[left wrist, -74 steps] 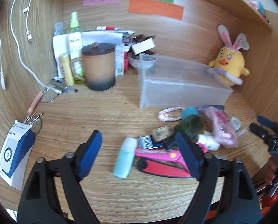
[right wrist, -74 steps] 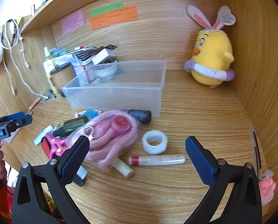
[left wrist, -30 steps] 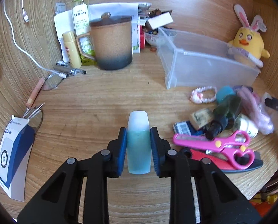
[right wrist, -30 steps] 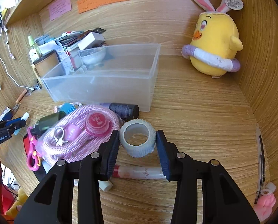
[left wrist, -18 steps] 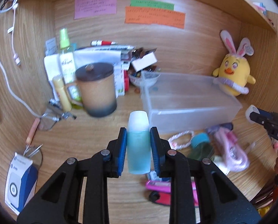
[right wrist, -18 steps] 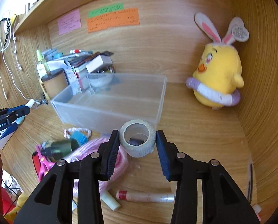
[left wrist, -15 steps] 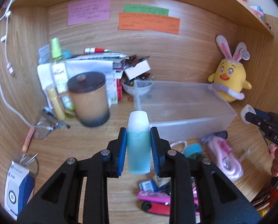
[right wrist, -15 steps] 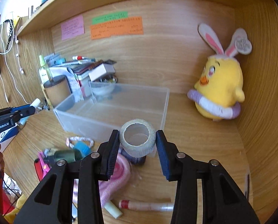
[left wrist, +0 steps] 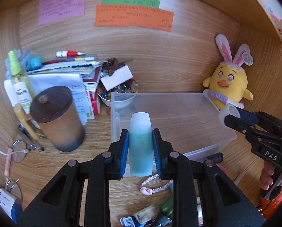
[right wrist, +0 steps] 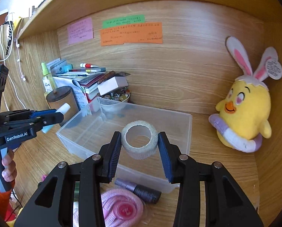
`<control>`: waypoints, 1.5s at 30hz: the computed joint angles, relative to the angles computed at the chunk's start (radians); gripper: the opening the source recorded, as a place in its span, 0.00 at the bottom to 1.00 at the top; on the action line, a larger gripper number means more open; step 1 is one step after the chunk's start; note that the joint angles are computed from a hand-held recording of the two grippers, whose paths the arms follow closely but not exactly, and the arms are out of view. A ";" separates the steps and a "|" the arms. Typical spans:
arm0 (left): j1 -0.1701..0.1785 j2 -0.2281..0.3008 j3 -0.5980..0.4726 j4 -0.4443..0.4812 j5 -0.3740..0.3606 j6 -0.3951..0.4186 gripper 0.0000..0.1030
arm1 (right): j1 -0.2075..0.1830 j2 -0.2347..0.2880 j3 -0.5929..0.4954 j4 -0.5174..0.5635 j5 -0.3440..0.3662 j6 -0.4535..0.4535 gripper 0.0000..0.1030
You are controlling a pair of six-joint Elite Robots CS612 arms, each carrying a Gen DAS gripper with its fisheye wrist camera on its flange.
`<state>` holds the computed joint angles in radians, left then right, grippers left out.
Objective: Organize objects
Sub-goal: 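Carry the teal bottle and tape roll into the clear box while both grippers open, then withdraw both open grippers from the clear box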
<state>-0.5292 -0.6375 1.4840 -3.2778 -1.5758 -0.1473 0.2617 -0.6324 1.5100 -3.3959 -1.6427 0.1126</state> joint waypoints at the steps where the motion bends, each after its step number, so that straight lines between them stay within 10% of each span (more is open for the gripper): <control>1: 0.000 0.005 -0.015 0.029 -0.004 0.003 0.24 | -0.004 0.003 -0.011 0.025 0.014 0.004 0.35; 22: -0.007 0.073 -0.185 0.344 -0.046 0.062 0.24 | -0.005 0.084 -0.199 0.393 0.024 -0.041 0.36; 29: -0.008 0.050 -0.149 0.289 -0.043 0.075 0.31 | 0.005 0.073 -0.177 0.334 -0.023 -0.079 0.53; 40: -0.023 -0.030 0.031 0.011 0.048 0.104 0.89 | 0.017 -0.008 -0.001 0.077 -0.070 -0.063 0.77; 45: -0.028 -0.054 0.104 -0.054 0.049 0.121 0.94 | 0.019 -0.032 0.070 0.012 -0.075 -0.034 0.83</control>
<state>-0.5568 -0.6917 1.5882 -3.3321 -1.5269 -0.0260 0.2809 -0.6640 1.5799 -3.3840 -1.7182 0.0788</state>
